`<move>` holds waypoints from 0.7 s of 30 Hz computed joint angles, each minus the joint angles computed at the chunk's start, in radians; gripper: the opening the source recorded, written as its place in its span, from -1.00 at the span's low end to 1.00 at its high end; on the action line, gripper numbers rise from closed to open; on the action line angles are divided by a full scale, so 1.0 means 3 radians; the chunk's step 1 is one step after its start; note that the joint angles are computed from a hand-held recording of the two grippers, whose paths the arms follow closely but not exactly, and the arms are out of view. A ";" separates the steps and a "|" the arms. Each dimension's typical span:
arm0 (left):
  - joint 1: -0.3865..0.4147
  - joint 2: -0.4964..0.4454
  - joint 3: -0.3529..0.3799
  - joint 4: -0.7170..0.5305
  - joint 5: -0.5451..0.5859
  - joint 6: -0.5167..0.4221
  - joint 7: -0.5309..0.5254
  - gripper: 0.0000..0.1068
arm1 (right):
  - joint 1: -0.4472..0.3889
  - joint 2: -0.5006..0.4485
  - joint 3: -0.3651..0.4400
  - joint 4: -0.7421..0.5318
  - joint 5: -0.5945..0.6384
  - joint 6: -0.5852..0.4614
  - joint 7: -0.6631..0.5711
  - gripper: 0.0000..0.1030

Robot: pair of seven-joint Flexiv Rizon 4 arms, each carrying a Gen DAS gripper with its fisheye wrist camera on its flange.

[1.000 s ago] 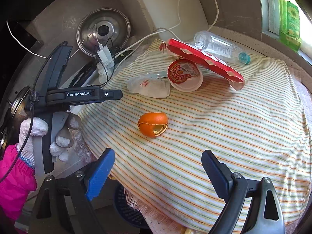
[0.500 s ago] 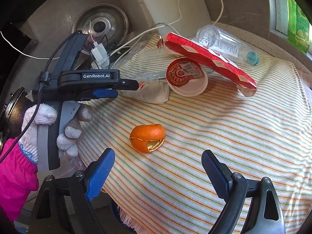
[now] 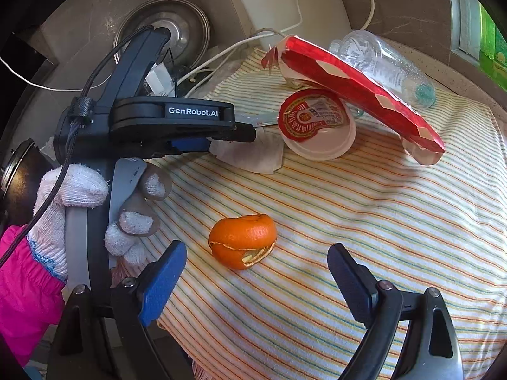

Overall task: Collect trash
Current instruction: 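Grasp white tissue with left tool while right tool grasps orange peel, then lift tissue and orange peel and carry both down toward the blue basket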

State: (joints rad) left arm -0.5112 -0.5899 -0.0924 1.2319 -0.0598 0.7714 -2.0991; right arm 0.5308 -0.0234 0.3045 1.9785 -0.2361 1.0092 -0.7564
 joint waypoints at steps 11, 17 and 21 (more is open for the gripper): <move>0.0009 0.0015 -0.0068 0.0071 -0.0092 0.0139 0.0142 -0.87 | 0.0065 -0.0218 -0.0015 -0.0192 -0.0044 -0.0101 -0.0099 0.15; 0.0025 0.0123 -0.0084 0.0226 -0.0154 0.0276 0.0168 -0.91 | 0.0097 -0.0274 -0.0028 -0.0235 -0.0055 -0.0129 -0.0122 -0.03; 0.0042 0.0213 -0.0095 0.0356 -0.0184 0.0360 0.0183 -0.92 | 0.0092 -0.0254 -0.0028 -0.0212 -0.0038 -0.0100 -0.0089 -0.07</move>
State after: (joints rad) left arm -0.4988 -0.5260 -0.1210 1.3387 -0.1150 0.8795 -2.0442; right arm 0.5584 -0.0996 0.2960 1.9148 -0.2474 0.9793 -0.7831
